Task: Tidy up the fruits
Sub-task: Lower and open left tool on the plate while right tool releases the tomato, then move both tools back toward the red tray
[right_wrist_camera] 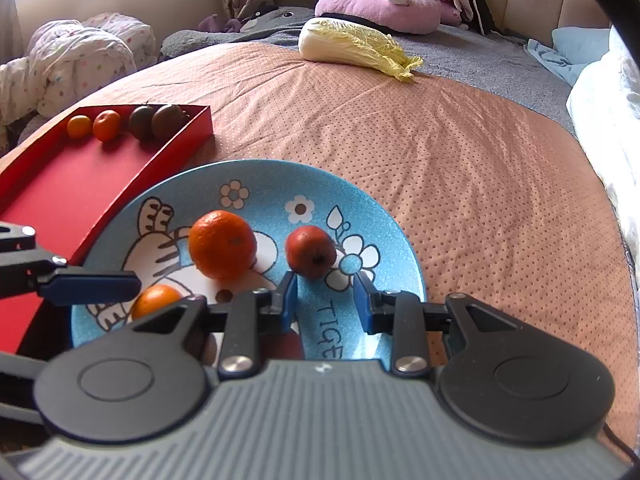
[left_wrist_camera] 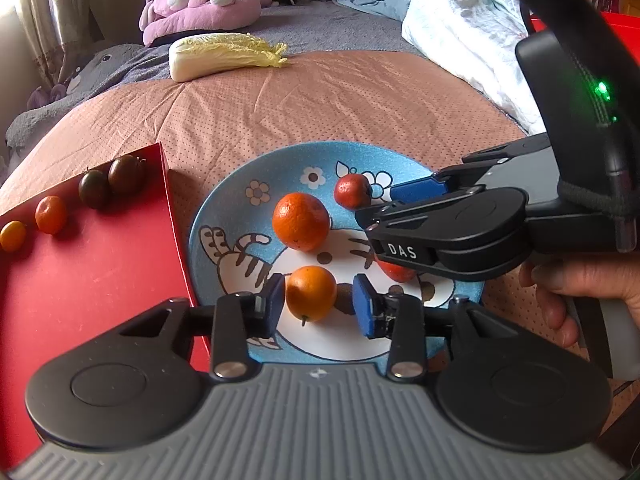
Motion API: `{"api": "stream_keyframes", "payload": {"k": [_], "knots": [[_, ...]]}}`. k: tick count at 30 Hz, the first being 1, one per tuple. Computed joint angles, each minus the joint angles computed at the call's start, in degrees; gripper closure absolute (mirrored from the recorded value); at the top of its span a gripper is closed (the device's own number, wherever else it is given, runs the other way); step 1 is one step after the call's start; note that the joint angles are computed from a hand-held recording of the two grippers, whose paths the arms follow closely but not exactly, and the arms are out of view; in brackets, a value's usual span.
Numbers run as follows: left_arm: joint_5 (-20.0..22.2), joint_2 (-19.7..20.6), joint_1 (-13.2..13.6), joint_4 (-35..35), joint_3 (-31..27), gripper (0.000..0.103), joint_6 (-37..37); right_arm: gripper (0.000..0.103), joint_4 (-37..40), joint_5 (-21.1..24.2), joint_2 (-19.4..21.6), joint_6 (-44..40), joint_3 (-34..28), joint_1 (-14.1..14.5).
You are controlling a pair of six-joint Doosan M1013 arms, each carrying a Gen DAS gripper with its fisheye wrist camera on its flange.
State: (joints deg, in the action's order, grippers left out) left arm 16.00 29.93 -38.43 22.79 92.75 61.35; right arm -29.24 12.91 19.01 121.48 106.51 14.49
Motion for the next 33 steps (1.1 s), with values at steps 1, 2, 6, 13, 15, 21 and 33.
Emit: {"api": "stream_keyframes", "payload": {"k": [1,2,6,13,15,21,33], "knots": [[0.0,-0.1,0.0,0.4,0.1,0.058,-0.4,0.069,-0.1,0.0,-0.1,0.1,0.0,0.0],[0.0,-0.1,0.0,0.8,0.1,0.057,-0.9,0.069,-0.4,0.1,-0.1,0.3,0.0,0.1],[-0.4,-0.4,0.0,1.6,0.5,0.056,-1.7,0.069,-2.1,0.2,-0.4,1.9,0.2,0.2],[-0.9,-1.1,-0.1,4.4,1.1,0.055,-4.7,0.069,-4.9,0.2,-1.3,4.9,0.8,0.6],[-1.0,-1.4,-0.1,5.3,1.5,0.054,-5.6,0.069,-6.2,0.3,-1.6,6.2,0.9,0.7],[-1.5,-2.6,-0.4,10.8,2.5,0.054,-11.3,0.069,-10.3,0.3,-2.6,10.2,1.4,1.2],[-1.7,-5.4,0.6,23.8,5.1,0.054,-27.0,0.069,-18.7,-2.2,-4.5,16.9,1.6,3.2]]}}
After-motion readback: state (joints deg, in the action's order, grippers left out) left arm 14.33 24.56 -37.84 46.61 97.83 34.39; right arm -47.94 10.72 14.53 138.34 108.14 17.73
